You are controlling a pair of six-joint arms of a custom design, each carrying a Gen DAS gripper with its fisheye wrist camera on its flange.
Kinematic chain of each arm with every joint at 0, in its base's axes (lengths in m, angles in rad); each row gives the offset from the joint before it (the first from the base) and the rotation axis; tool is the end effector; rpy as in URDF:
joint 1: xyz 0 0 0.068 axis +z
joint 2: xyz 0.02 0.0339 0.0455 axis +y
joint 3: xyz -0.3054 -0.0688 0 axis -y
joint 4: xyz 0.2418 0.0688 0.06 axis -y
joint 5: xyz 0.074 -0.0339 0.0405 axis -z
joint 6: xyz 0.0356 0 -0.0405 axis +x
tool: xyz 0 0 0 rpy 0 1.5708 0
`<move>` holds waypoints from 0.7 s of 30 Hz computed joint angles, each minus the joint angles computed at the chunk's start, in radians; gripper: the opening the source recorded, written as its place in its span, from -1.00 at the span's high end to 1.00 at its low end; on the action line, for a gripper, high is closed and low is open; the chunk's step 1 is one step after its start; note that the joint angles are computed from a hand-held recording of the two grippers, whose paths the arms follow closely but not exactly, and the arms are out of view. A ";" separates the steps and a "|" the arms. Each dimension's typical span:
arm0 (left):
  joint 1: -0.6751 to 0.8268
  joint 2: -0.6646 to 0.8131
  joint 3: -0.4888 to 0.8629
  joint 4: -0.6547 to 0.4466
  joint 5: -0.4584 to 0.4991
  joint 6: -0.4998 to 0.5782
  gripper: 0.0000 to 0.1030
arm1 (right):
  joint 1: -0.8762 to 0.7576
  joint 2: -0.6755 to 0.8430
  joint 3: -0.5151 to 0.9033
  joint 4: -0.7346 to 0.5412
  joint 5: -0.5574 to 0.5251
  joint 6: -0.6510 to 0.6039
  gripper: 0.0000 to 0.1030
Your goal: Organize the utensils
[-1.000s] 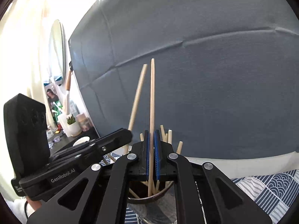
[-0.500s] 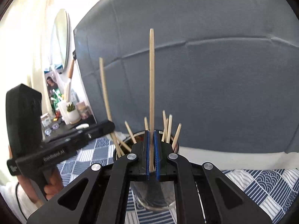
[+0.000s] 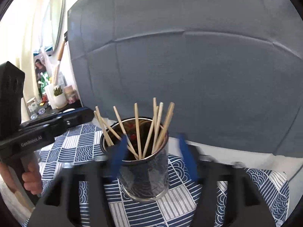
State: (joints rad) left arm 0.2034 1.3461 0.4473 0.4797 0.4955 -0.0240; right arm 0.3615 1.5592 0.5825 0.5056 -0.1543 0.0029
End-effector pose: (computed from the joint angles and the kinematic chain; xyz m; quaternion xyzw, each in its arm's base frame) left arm 0.2440 0.0330 0.2165 0.0404 0.8230 -0.1576 0.5442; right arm 0.2776 0.1108 0.2025 -0.1912 0.8293 0.1590 0.5005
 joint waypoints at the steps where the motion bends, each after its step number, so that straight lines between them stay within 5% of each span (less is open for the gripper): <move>1: 0.009 -0.017 -0.001 -0.014 0.001 -0.009 0.22 | -0.007 -0.014 0.004 -0.034 -0.013 0.001 -0.13; 5: 0.057 -0.103 -0.015 -0.098 0.012 -0.019 -0.58 | -0.008 -0.084 -0.023 -0.084 0.005 0.012 -0.66; 8: 0.064 -0.209 -0.011 -0.228 -0.028 0.006 -0.88 | -0.021 -0.178 -0.041 -0.184 -0.016 0.048 -0.70; 15: 0.093 -0.521 0.032 -0.666 -0.059 0.048 -0.88 | -0.039 -0.448 -0.031 -0.555 -0.007 0.085 -0.72; 21: 0.018 -0.815 0.070 -1.020 -0.144 -0.044 -0.88 | -0.056 -0.729 -0.034 -0.828 0.015 0.059 -0.77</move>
State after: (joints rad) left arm 0.2215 0.5313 0.5170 -0.5406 0.3514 -0.0677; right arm 0.3053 0.8301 0.5488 -0.3223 -0.1397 0.0618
